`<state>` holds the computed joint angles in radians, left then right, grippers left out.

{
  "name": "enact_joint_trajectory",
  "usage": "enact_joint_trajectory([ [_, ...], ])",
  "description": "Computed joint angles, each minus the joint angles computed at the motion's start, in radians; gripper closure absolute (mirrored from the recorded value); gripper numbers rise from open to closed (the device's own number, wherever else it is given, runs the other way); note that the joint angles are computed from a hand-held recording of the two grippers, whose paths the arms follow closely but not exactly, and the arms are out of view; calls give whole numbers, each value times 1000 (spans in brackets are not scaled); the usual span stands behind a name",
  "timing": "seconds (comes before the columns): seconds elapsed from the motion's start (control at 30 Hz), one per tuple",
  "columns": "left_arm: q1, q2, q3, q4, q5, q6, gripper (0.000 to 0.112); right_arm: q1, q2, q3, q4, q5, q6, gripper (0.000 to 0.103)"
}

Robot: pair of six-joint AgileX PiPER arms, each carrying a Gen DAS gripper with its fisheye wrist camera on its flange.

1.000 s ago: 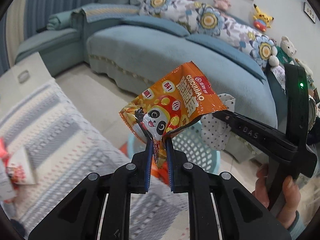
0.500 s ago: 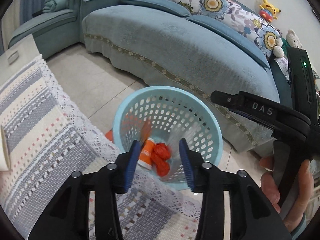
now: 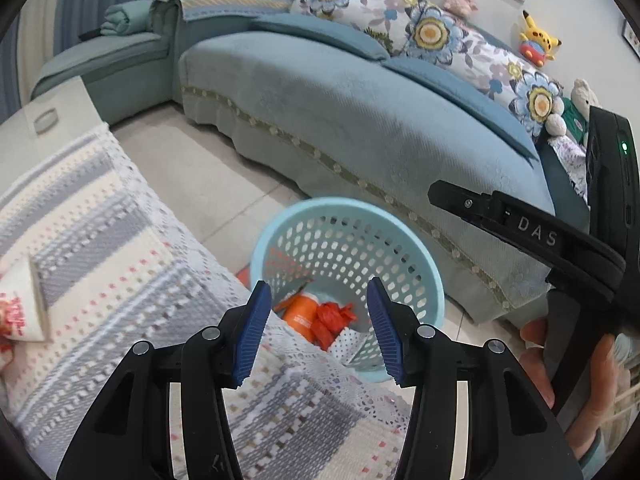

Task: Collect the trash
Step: 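Move both items over the blue basket and open both tools to release, then grasp the clear plastic bottle with the left tool while the right tool grasps the white milk carton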

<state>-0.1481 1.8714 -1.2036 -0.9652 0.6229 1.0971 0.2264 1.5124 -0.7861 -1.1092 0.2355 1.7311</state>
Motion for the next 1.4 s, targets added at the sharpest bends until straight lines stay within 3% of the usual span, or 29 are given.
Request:
enact_joint_trajectory([
  [0.13,64,-101,55,-40,24,46,64,91,-49,7,-230,70,220,52],
  [0.33,225,-264,156,-79,48,102,61,250,-51,-48,-290,186,267,52],
  [0.47,354,-336,208,-76,-3,107,53,333,-6,-118,-262,224,221,52],
  [0.63,518,-367,227,26,-145,-34,48,424,72,-229,-202,262,143,52],
  [0.7,581,-348,210,103,-191,-146,47,453,102,-273,-179,270,111,52],
  [0.77,630,-308,172,172,-185,-243,45,477,136,-320,-151,280,77,51],
  [1.0,766,-100,-23,350,-49,-557,41,545,264,-496,-54,279,-49,48],
  [1.17,752,35,-159,465,14,-749,41,567,393,-653,148,232,-296,48],
  [1.3,731,82,-192,507,-15,-818,34,588,508,-807,332,225,-513,47],
  [1.4,712,109,-222,531,-5,-841,34,591,590,-920,458,229,-660,39],
])
